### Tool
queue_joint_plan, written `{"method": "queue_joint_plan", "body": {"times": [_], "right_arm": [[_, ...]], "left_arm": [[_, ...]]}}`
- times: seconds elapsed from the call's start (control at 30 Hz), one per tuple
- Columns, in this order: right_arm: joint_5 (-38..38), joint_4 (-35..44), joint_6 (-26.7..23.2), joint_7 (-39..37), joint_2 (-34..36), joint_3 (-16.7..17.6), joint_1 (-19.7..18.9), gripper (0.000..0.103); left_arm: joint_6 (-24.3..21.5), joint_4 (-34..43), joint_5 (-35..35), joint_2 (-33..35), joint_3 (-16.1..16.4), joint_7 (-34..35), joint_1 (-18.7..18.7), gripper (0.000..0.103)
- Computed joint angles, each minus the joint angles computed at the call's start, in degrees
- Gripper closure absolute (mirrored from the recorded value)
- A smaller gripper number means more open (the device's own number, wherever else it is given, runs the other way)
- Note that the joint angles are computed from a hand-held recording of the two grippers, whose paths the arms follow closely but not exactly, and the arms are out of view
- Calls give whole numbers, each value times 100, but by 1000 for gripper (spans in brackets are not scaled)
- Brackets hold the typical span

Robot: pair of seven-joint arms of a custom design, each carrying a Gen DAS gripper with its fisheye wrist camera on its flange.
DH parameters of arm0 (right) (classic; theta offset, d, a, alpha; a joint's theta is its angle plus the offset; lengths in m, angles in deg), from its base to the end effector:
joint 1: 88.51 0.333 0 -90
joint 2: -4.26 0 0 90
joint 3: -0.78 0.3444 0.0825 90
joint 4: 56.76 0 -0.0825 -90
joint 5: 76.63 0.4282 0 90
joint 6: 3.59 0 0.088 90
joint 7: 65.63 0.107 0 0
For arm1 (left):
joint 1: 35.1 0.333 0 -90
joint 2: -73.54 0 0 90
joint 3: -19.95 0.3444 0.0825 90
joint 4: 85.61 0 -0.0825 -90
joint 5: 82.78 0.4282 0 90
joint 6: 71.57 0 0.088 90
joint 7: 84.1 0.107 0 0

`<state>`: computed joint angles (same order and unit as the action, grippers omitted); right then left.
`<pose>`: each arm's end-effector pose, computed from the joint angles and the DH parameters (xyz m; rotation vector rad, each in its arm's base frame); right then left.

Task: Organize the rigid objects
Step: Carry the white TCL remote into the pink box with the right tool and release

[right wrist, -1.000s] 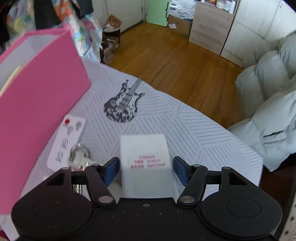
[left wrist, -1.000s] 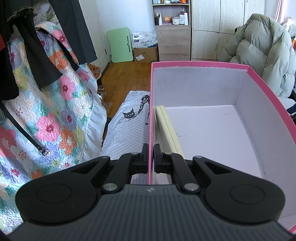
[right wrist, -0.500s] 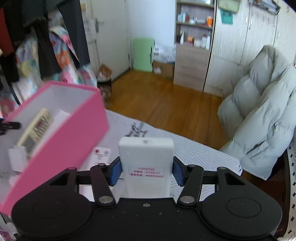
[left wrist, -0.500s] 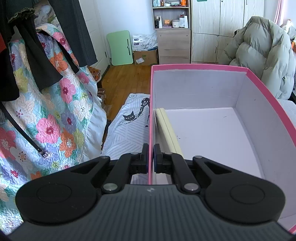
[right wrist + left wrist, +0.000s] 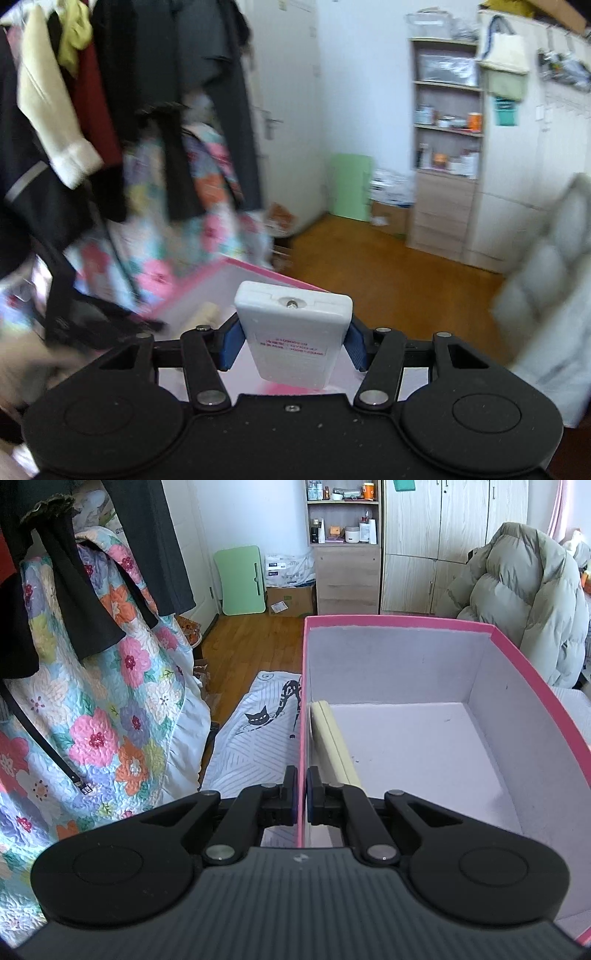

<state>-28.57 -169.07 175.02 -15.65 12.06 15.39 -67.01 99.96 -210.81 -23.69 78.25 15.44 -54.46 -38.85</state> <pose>0.5771 0.3328 0.5148 -1.8253 1.1093 -0.4228 0.5915 -0.1470 0.4104 -1.6805 1.7857 -0.6952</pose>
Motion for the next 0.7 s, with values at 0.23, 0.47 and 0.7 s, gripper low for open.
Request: {"method": "queue_joint_plan", "body": {"times": [0.23,0.47,0.7], "right_arm": [[-1135,1909,-843,1694,1714,-515,678,42],[-2767,3234,-1381,3817,2892,-1742,1605,42],[-3815,2903,-2183,3894,2538,-1604,1548,42]], "left_arm": [[197,-85,-914,26,-80,817,105,99],[124,-36,-335,13,98,312,-77,99],[309,-70,-419,21,104,284,-23,99]]}}
